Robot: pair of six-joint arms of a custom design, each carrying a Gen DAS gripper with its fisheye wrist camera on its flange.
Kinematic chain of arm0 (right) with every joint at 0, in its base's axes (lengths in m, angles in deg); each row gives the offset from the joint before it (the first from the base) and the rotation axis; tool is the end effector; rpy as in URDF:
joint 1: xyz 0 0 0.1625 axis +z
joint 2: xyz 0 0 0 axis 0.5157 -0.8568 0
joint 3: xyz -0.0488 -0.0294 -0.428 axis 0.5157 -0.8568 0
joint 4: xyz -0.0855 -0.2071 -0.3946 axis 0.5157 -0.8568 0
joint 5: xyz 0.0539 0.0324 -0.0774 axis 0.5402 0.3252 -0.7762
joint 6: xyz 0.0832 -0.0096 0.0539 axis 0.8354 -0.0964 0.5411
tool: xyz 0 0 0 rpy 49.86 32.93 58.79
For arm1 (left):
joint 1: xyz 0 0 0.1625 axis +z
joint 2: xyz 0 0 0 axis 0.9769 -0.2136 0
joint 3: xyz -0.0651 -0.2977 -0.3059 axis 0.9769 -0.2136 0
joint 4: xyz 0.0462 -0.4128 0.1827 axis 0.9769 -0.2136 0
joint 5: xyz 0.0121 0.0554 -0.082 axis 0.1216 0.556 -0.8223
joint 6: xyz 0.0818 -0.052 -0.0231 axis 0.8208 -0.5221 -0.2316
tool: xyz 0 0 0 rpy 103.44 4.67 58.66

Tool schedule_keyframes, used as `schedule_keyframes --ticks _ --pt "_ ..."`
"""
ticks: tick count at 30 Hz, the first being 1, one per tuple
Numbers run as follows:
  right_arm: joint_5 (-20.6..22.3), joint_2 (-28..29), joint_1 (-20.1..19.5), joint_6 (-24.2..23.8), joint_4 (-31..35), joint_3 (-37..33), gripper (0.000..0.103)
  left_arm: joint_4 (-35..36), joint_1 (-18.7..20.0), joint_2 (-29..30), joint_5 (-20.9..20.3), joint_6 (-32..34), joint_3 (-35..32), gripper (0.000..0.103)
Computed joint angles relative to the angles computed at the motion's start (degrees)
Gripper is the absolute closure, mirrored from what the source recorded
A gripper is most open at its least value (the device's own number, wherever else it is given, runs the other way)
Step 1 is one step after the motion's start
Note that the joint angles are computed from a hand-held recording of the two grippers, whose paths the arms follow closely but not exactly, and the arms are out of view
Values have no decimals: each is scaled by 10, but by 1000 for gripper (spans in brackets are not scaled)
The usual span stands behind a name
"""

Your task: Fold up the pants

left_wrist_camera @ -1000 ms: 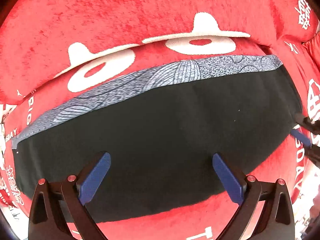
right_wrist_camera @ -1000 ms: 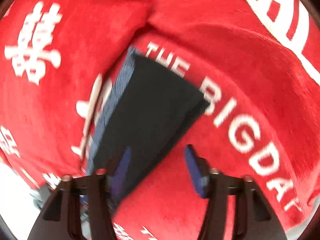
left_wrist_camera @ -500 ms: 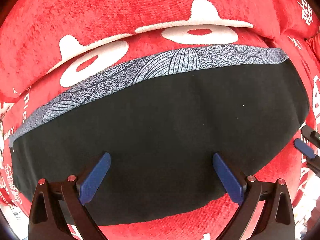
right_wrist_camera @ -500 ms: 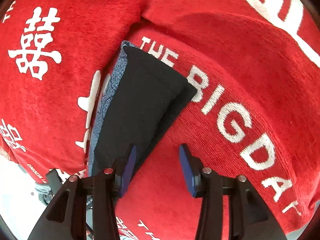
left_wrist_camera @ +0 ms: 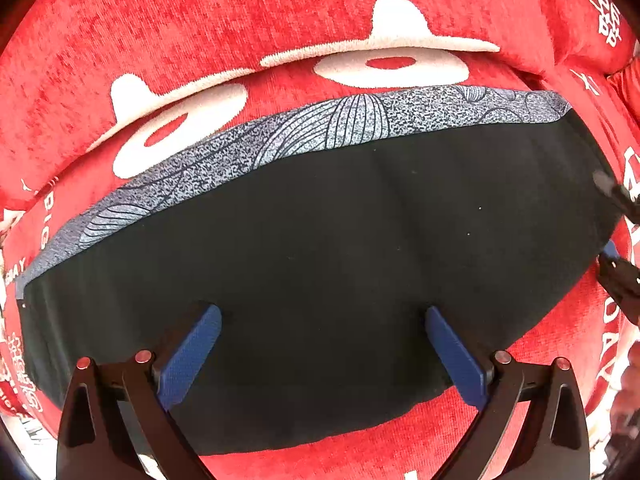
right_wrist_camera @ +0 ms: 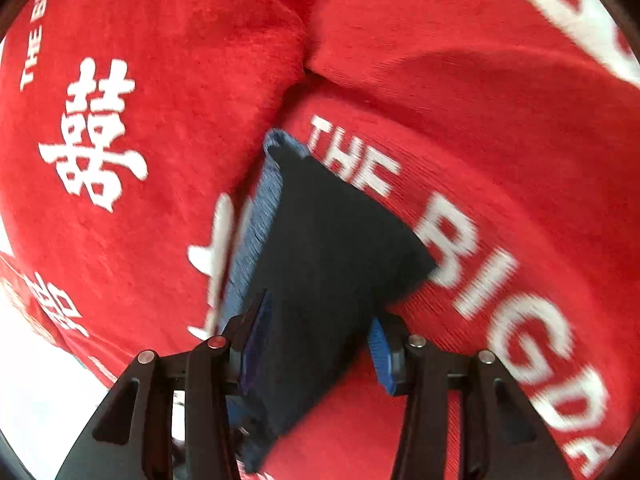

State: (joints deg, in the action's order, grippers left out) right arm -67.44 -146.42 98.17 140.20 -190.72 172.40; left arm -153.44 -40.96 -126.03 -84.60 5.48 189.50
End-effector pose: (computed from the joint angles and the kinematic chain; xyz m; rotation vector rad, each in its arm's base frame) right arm 0.2508 -0.1902 0.1101 1.1466 2.4477 -1.2095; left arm -0.2437 -0.4090 0.1904 0.6350 2.2859 0.1263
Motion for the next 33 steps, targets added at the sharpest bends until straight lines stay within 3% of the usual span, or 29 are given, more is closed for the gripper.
schedule_keyframes --ticks 1,4,8,11,13,16,19,23,28,33 --pt "14 16 -11 -6 -42 2 53 4 1 3 -3 -2 -5 0" --pt "48 30 -26 -23 -100 5 90 1 -7 8 14 -13 -20 1" --pt "38 1 2 -48 -66 -12 90 -59 -15 35 54 -22 -41 1" --pt "31 -14 20 -76 -31 -36 90 -50 -1 81 63 -54 -61 1" --pt "36 -38 29 -106 32 -59 90 -57 16 109 29 -47 -63 0" --pt "40 -64 42 -154 149 -105 90 -94 5 103 45 -16 -47 0" --pt "32 -63 64 -183 230 -151 90 -81 20 91 9 -22 -63 0" --pt "4 -51 102 -202 370 -221 90 -91 22 37 29 -6 -63 0" --pt "-11 40 129 -235 569 -357 90 -42 46 -45 76 18 -76 0" --pt "26 196 130 -264 695 -492 88 44 125 -129 127 49 -108 0"
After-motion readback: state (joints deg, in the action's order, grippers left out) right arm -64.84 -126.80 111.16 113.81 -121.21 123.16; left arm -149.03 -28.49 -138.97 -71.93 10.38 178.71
